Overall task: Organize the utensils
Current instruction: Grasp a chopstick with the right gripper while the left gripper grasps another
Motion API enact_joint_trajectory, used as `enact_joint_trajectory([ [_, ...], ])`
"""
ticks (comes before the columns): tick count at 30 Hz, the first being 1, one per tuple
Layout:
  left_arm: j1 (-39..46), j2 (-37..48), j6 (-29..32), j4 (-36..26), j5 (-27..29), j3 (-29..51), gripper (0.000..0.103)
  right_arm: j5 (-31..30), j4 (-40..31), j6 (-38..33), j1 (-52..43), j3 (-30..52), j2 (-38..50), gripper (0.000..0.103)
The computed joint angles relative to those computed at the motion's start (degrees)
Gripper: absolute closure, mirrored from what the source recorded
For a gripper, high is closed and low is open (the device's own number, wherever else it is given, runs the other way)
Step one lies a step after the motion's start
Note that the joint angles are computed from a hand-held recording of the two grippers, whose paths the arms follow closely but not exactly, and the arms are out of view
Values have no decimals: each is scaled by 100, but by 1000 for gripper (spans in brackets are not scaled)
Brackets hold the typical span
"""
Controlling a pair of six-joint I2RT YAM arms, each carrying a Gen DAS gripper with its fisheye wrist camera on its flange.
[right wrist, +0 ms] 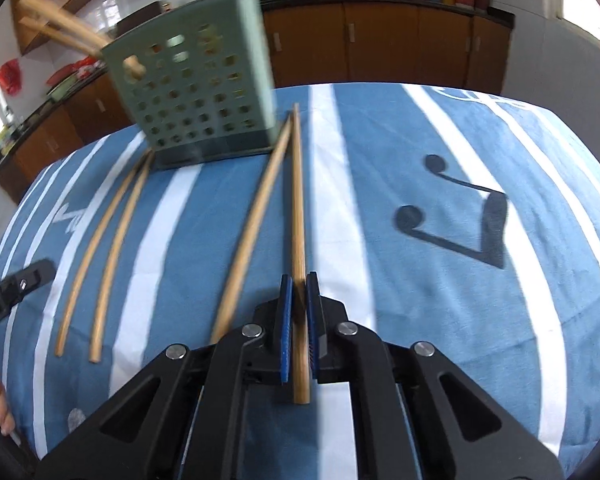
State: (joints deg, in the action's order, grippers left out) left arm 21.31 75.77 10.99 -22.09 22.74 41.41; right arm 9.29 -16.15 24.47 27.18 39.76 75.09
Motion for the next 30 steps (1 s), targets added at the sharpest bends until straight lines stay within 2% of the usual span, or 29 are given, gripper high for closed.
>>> enact_joint_trajectory([
  [5, -230, 93, -126, 112, -103, -54, 72, 58, -181, 247, -705, -33, -123, 95],
  [9, -552, 190, -303, 334, -400, -122, 74, -97, -167, 101, -904, -108, -221, 95],
  [13, -839, 252, -532, 733, -885, -252, 83, -62, -145, 69, -847, -139, -254, 95],
  [15, -851, 301, -668, 816, -970, -247, 91, -77, -131, 33, -820, -135, -247, 95],
  [17, -789, 372, -708, 859, -968, -210, 94, -82, -96, 12, -774, -106, -194, 95],
  [23, -390, 659, -545, 855, -981, 51, 95, -71, -3, -144, -676, -45, -87, 95],
  [30, 155, 1017, -75, 887, -881, 350, 94, 30, 113, -357, -753, 35, 64, 95],
])
